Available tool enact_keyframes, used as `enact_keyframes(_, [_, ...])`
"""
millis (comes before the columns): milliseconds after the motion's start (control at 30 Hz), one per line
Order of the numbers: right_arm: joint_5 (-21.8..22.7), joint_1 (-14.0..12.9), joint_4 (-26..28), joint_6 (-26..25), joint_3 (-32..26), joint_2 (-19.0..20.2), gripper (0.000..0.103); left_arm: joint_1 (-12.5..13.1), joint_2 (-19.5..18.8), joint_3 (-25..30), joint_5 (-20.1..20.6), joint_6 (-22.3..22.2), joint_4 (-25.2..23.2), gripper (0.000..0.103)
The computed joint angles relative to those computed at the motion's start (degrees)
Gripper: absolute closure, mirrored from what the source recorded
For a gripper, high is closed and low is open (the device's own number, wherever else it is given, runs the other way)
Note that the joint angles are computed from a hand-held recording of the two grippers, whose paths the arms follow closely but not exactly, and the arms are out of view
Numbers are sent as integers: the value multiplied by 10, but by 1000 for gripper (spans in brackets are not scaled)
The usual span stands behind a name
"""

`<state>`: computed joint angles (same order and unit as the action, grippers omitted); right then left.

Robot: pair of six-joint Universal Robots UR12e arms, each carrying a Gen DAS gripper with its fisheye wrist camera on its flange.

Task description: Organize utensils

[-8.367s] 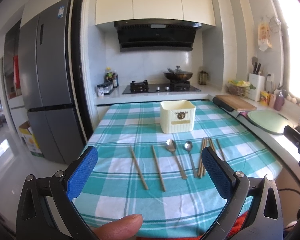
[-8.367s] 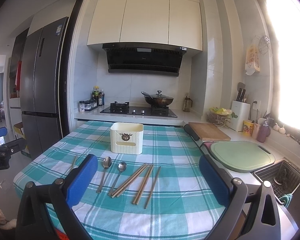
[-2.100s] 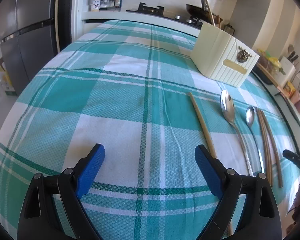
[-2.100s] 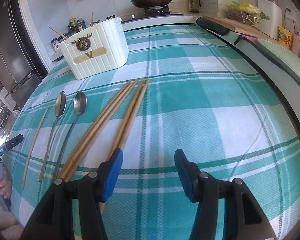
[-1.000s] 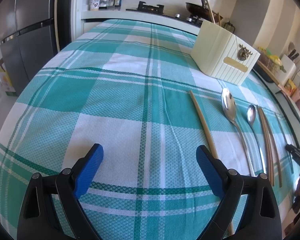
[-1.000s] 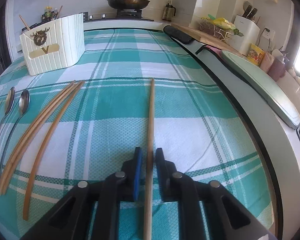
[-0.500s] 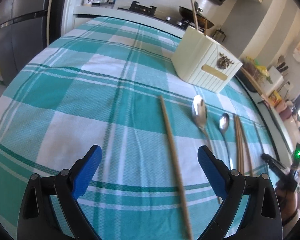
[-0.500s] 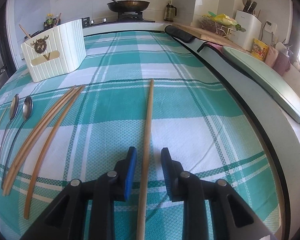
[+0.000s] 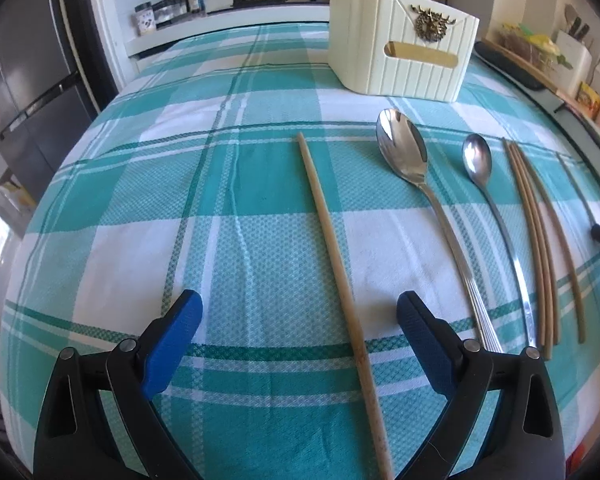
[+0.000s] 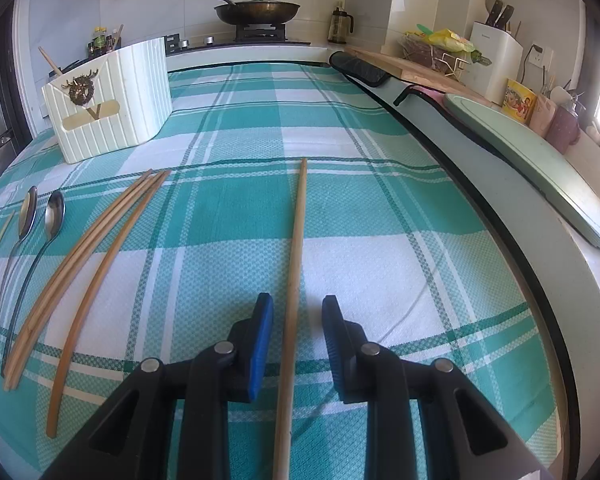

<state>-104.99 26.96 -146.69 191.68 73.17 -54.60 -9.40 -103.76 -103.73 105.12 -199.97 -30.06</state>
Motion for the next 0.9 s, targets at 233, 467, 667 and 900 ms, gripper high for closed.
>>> enact_keyframes(233, [1, 0, 0, 0, 0, 0, 77, 16, 12, -11, -10, -6, -15, 2])
enact_keyframes(467, [1, 0, -1, 0, 1, 0, 77, 26, 20, -19, -19, 4, -22, 0])
enact_keyframes(667, [1, -1, -2, 0, 1, 0, 77, 29, 21, -23, -24, 13, -14, 0])
enact_keyframes(900, [14, -3, -4, 8, 6, -4, 77, 29, 22, -29, -23, 16, 2, 0])
